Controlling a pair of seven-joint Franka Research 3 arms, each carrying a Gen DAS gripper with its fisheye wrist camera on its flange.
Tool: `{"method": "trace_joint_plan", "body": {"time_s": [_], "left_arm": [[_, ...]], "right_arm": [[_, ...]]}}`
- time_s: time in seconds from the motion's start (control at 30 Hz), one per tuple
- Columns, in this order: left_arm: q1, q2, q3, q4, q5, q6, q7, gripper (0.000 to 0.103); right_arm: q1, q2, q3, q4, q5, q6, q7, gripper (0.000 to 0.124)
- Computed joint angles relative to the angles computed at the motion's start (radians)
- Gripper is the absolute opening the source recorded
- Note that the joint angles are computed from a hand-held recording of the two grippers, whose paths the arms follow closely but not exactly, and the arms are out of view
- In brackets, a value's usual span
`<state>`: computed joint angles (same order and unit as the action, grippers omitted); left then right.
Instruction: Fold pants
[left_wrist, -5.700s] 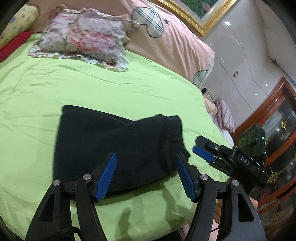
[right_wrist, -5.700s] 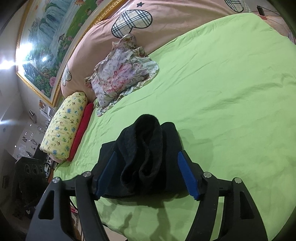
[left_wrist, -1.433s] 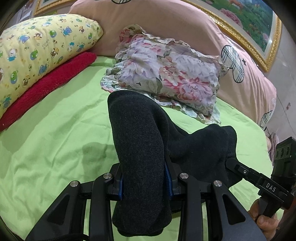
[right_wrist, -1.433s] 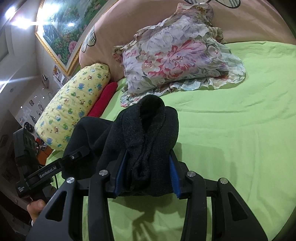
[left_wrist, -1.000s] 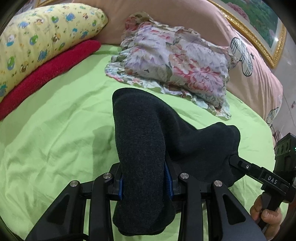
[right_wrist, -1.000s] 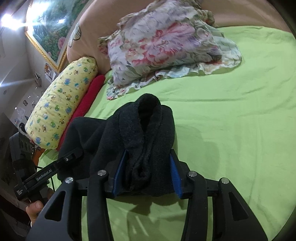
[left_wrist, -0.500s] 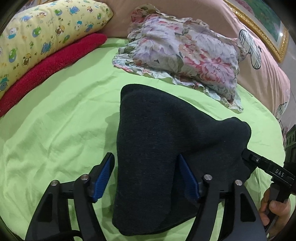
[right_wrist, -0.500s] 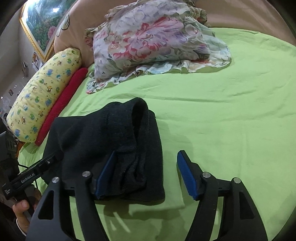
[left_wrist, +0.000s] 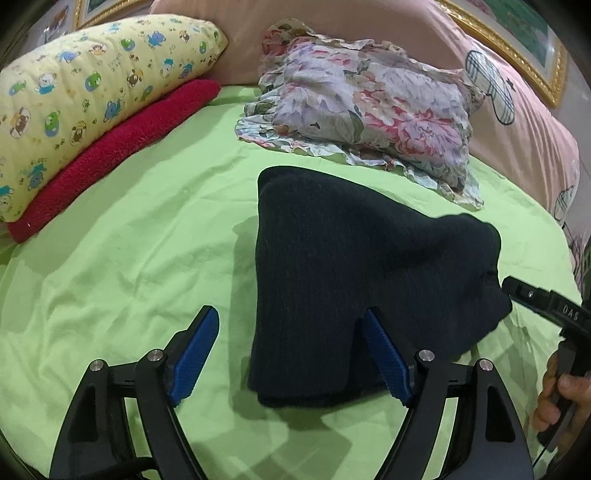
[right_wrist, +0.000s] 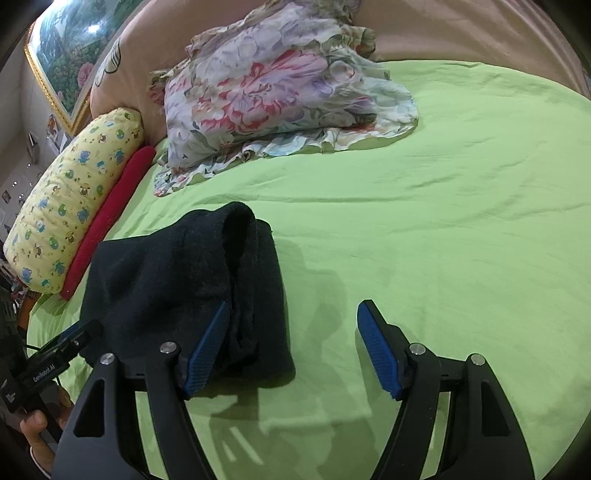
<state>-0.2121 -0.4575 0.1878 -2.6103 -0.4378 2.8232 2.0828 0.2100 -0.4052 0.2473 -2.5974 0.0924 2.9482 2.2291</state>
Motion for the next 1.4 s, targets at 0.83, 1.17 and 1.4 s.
{"method": "trace_joint_plan", "body": {"time_s": [0.83, 1.17, 1.4], "left_arm": [[0.02, -0.188, 0.003, -0.119, 0.141, -0.014, -0.064, 0.085], [0.036, -0.247, -0.003, -0.205, 0.256, 0.03, -0.108, 0.086], [0.016, -0.228, 0.015, -0.224, 0.293, 0.064, -0.121, 0.087]], "right_arm": [[0.145, -0.083, 0.002, -0.019, 0.067, 0.007, -0.129, 0.074], [0.15, -0.106, 0.051, -0.048, 0.047, 0.002, -0.167, 0.074], [0.116, -0.094, 0.094, -0.055, -0.006, 0.008, -0.135, 0.075]]}}
